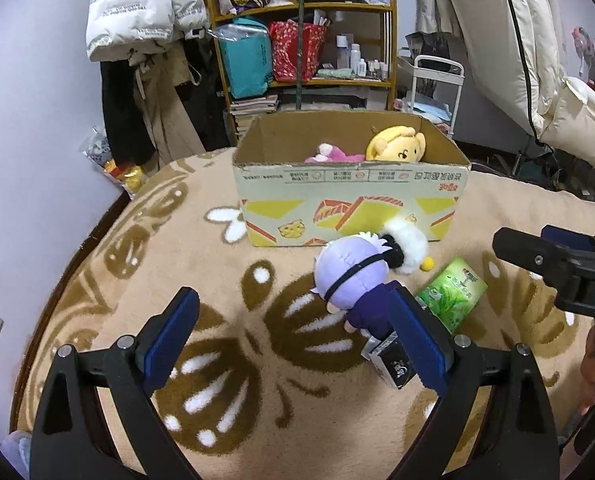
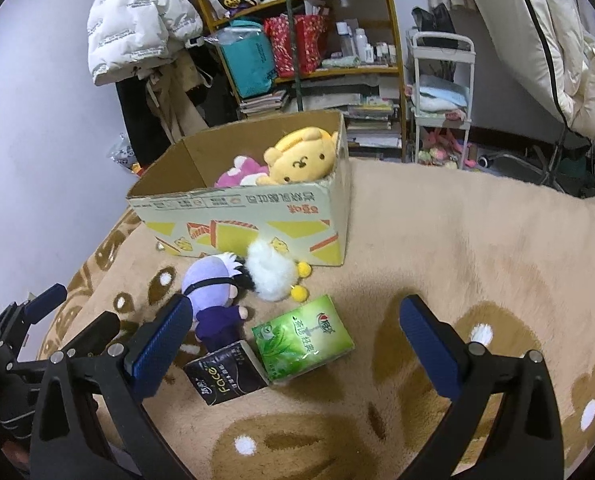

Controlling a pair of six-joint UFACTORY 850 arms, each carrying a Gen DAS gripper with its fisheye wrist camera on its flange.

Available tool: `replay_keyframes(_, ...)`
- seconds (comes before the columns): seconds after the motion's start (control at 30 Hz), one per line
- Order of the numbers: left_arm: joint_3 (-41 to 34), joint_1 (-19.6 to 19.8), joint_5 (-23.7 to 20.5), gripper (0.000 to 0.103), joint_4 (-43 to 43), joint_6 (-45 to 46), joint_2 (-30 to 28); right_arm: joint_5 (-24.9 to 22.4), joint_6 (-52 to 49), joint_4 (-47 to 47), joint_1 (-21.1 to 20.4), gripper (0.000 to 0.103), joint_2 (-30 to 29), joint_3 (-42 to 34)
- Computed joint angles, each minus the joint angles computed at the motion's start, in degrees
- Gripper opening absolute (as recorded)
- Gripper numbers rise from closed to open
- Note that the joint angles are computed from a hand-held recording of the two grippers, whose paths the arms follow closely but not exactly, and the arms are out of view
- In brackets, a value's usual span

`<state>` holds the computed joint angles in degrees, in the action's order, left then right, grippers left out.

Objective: Organize soft objects

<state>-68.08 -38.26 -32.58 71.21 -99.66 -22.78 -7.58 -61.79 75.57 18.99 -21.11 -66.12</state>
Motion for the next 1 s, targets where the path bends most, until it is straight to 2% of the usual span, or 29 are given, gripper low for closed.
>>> replay_keyframes(0.13,-0.8,0.9,3.8,0.094,-3.2,2.1,-1.0,-1.7,16.7,-15.8,-0.4,0.103,-2.0,-1.9)
replay_keyframes(0.23,-1.7,1.3,5.6,0.094,-5.6,4.0,-2.2,-2.9,25.8,-24.1,-0.8,0.103,-3.4,-3.2)
replay_keyframes(0.7,-7.0,1.8,11.2,0.094,-19.1,12.7,-8.3,-7.2,39.0,-35.5,-1.3,0.103,-7.9,-7.5)
replay_keyframes(1.0,-10.0,2.1,14.0,0.094,-34.5,25.7,-11.5,-11.9,45.2,-41.7,-1.7,0.103,-10.9,-10.5)
